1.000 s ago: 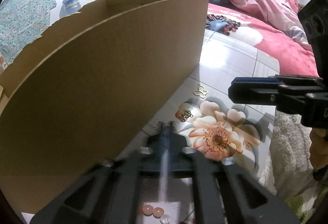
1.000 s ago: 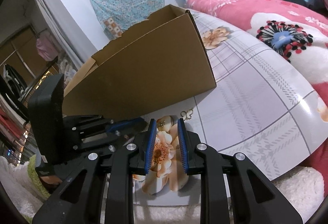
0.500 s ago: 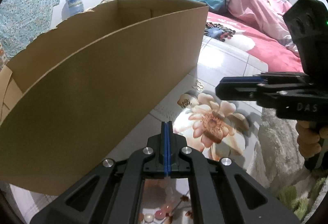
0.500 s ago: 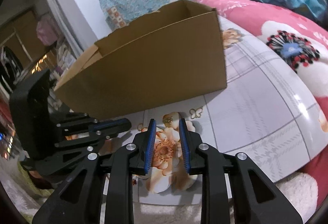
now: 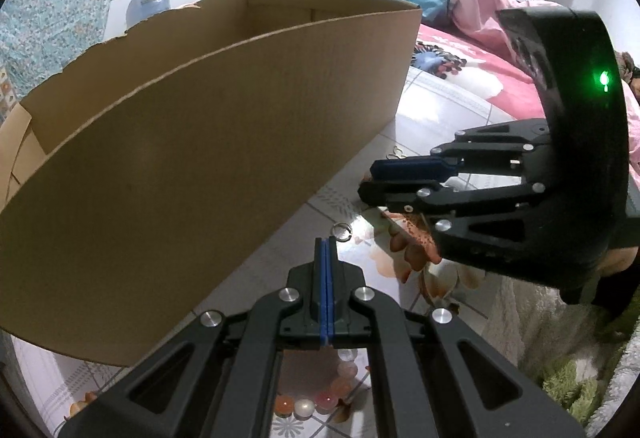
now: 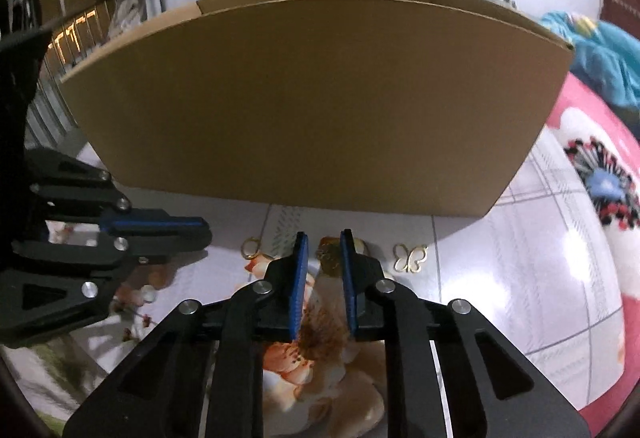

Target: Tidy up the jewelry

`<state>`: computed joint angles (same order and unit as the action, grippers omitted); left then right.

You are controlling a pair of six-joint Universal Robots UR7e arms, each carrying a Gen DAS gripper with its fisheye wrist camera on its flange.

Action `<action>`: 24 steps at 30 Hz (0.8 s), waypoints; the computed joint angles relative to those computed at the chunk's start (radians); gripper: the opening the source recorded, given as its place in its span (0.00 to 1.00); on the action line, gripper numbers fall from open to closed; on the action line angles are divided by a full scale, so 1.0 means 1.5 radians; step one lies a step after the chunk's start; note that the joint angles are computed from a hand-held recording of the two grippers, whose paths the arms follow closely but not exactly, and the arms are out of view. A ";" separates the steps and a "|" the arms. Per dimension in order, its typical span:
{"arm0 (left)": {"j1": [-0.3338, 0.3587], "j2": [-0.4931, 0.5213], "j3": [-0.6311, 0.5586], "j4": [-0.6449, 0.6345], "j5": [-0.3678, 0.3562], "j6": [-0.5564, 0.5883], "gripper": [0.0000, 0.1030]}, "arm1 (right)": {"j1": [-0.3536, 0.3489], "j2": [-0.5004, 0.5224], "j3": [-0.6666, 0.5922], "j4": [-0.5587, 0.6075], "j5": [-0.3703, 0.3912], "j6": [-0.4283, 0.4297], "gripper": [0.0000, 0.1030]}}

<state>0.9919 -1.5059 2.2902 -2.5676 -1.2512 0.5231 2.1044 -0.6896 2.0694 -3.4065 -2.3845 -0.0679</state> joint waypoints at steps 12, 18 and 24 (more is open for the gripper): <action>0.003 -0.008 -0.003 0.004 -0.015 0.006 0.00 | -0.012 -0.065 0.050 -0.030 0.057 0.062 0.00; 0.007 -0.001 -0.016 0.028 -0.021 -0.006 0.00 | 0.000 -0.093 0.079 -0.083 0.074 0.079 0.00; -0.002 0.009 -0.016 0.026 -0.011 -0.008 0.18 | 0.003 -0.115 0.107 -0.126 0.101 0.089 0.00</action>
